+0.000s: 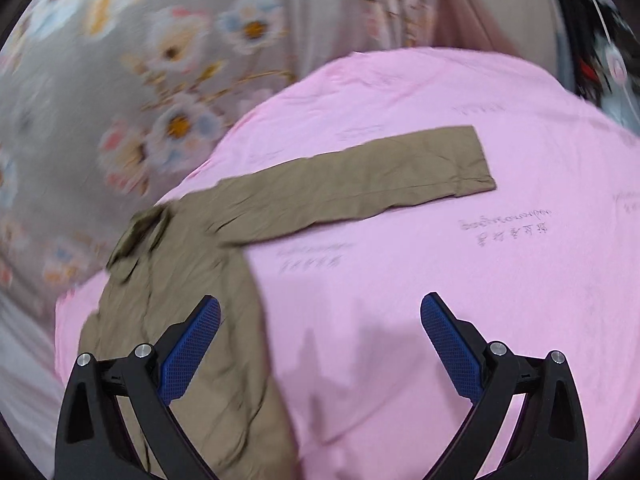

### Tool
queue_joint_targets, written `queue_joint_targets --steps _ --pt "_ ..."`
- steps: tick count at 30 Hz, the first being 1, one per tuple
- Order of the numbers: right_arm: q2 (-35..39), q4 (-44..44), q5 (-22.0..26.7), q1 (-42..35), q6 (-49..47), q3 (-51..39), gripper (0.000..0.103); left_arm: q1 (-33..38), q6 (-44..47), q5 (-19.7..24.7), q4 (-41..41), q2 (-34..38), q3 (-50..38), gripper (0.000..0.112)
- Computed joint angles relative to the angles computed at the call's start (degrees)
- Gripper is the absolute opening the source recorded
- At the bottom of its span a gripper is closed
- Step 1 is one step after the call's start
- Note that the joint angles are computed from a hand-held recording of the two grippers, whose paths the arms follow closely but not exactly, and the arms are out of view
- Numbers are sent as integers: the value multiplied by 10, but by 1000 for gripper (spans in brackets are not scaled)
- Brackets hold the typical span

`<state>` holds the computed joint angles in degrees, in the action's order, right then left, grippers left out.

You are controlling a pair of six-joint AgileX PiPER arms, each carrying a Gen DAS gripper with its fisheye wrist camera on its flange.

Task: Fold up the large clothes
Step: 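Grasp the khaki jacket sleeve cuff with the right gripper and lift it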

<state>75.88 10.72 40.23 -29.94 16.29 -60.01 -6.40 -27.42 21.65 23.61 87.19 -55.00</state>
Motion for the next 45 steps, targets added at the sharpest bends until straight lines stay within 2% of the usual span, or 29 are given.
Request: queue_joint_targets --steps 4,6,7,10,14,16,18,20,22,24,28,31,38,45 --pt "99 91 -43 -90 -57 -30 95 10 1 3 -9 57 -46 98" --pt "142 123 -58 -115 -81 -50 93 14 -3 4 -11 81 -66 98" --pt "155 147 -81 -124 -108 -49 92 14 -8 5 -7 93 -76 98" --pt "207 171 -88 -144 -111 -81 87 14 -27 4 11 121 -98 98" --pt "254 188 -111 -161 -92 -108 72 14 -49 10 29 153 -125 98" --pt "266 153 -122 -155 -55 -123 54 16 -48 15 28 170 -142 98" --pt "289 124 -111 -156 -31 -155 4 17 -50 19 31 185 -157 98" --pt "307 159 -100 -161 -57 -184 3 18 -54 23 36 198 -170 98" --pt "297 135 -116 -144 -41 -199 3 21 -55 25 36 206 -178 98" --pt "279 62 -129 -101 1 -234 3 23 -57 27 39 215 -189 98" --pt "264 -21 -126 8 26 -335 2 25 -57 32 36 229 -206 98" --pt "284 -18 -94 86 -6 -424 2 27 -51 30 29 231 -209 98" --pt "391 -4 -10 290 -84 -613 2 34 -34 27 9 228 -209 98" --pt "523 4 51 412 -104 -740 2 51 5 19 -27 231 -209 98"
